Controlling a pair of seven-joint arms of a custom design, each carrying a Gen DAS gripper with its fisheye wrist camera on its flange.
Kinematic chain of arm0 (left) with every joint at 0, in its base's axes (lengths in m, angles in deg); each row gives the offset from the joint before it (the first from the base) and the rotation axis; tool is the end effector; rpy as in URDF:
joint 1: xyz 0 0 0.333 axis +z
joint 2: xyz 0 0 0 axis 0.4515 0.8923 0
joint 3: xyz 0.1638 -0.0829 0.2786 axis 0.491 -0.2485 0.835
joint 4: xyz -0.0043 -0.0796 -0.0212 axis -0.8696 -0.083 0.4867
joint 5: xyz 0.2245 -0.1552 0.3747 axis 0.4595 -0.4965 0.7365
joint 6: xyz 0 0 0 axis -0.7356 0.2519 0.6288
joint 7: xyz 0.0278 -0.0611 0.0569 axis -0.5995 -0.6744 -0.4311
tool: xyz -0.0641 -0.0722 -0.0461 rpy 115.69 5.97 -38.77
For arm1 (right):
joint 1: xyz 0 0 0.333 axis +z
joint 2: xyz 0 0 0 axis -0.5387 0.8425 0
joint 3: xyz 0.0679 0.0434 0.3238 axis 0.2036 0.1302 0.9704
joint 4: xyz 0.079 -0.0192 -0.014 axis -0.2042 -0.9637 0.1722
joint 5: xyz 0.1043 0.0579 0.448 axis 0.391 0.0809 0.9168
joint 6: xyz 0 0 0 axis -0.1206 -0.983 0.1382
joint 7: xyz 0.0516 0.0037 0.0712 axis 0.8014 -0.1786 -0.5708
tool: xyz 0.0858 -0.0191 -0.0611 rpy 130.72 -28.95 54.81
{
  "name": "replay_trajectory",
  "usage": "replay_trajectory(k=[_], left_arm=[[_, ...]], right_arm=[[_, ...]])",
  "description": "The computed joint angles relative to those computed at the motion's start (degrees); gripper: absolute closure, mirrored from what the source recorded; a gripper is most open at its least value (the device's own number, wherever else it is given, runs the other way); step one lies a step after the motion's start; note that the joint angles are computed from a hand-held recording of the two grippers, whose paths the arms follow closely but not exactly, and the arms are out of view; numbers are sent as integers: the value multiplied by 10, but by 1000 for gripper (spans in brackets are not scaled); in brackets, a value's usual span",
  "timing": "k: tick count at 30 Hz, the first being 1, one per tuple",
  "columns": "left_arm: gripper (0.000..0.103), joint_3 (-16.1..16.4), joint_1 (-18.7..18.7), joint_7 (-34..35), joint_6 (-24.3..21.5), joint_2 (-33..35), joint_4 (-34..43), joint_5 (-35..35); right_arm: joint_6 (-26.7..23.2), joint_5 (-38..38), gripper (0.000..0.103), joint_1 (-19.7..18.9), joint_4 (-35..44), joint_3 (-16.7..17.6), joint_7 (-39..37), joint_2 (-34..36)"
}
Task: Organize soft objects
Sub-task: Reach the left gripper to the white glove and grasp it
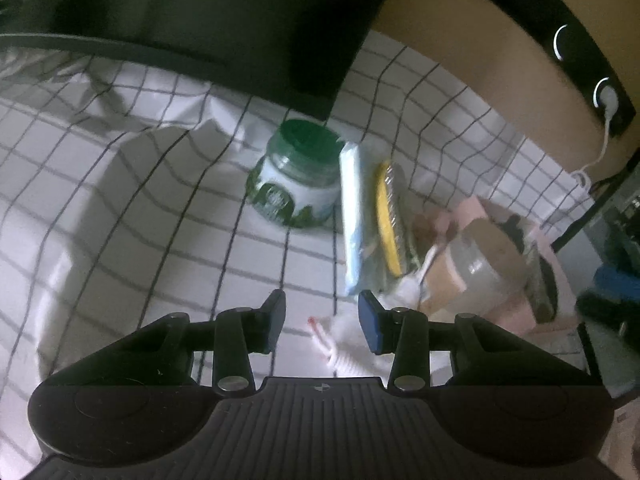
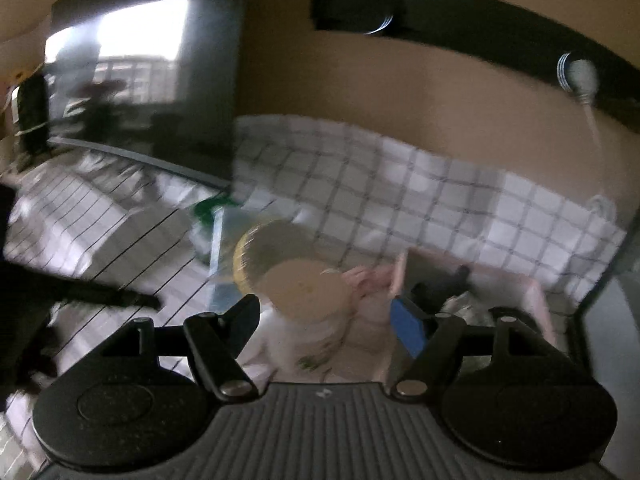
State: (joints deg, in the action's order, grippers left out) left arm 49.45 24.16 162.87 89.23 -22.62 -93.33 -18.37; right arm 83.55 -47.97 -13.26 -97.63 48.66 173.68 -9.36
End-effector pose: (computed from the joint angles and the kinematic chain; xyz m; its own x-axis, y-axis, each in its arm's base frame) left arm 0.6975 -0.1461 0.4680 -0.1508 -0.9060 0.3955 -0.7360 -0.1641 -0.6568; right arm 0.6280 0.2947 0.5300 0.2259 -0.9616 0.1560 -0.5681 -0.2601 -0.7807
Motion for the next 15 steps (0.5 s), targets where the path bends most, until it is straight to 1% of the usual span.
replay_trajectory(k=[4,7,9,12,14,15], left_arm=[[59,-21,13,57,-17,33,45,-51],[59,-8,-2,19,-40,57,74,-3],[59,-14,1,31,-65,67,83,6],[59,-14,-6,41,-97,79,94,43],[59,-14,-14,51,-103,88,102,68],[59,-10,-23,50,-98,92,105,88]], right_arm=[[-16,3,30,7,-4,6,-4,-2],[-28,-15,30,9,-11,5,8,-9],[-33,-18,30,8,-21,6,8,-16],[-52,-11,30,4,-33,8,5,-23],[-67,2,30,1,-39,10,4,-25],[-71,9,30,-1,-43,10,3,-25]])
